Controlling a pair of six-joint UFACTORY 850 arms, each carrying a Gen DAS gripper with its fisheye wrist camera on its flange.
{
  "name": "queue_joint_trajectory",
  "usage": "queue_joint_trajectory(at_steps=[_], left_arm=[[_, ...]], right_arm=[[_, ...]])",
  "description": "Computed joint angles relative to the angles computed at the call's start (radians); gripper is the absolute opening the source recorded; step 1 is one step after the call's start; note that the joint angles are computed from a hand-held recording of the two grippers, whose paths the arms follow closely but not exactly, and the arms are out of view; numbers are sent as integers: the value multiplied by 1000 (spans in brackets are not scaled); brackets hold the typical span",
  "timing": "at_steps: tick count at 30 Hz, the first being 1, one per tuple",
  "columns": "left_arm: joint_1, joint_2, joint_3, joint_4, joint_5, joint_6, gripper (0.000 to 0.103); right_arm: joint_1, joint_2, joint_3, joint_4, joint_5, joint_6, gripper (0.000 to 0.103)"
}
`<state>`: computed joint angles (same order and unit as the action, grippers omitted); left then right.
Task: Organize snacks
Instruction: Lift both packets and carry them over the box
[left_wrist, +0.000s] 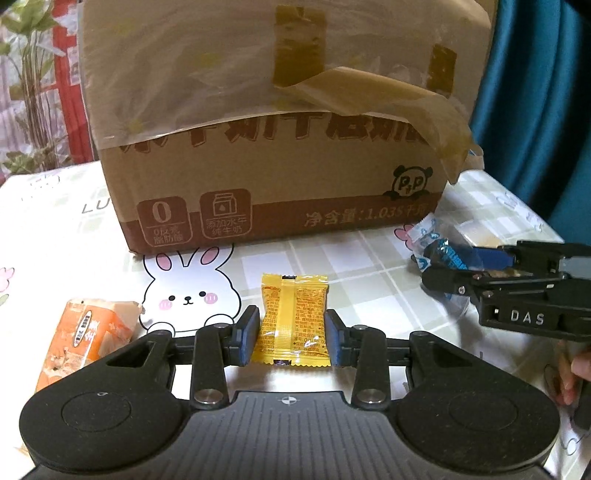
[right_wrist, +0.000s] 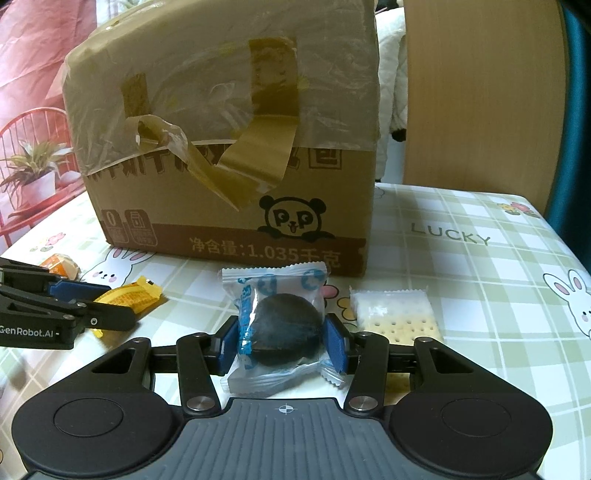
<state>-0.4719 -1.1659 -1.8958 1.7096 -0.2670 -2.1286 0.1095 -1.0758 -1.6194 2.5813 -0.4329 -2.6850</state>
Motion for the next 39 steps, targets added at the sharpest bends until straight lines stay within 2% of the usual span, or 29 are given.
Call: queue_joint_trajectory(at_steps=[2,6,11,13,16,19,25,32,39], left_arm=[[4,20,32,74,8,-87,40],[2,20,34,78,1,-89,41],[12,29,49,165,25,-217,40],[15,32,49,143,32,-210,39],[9,39,55,26,1,-103,39],[9,67,102,131,-18,-233,39],[0,146,221,354,-104,-459,39],[-8,222,327,515,-189,-654,39],[-9,290,381,679,-307,-794,39]], right_arm=[[0,-2,-2,-2,0,2,45],[-1,-1,-1,-15,-1,11,45],[-4,-2,-5,-57,-5,44,45],[-5,-2,-5,-77,-8,59,45],[-10,-1,-3,-121,-20,89,44],[-8,2,1,-133,-24,78,44],[-7,17,21,-174,-46,69,43],[-21,80,110,-219,-137,109,43],[-25,192,210,-238,-275,26,43]])
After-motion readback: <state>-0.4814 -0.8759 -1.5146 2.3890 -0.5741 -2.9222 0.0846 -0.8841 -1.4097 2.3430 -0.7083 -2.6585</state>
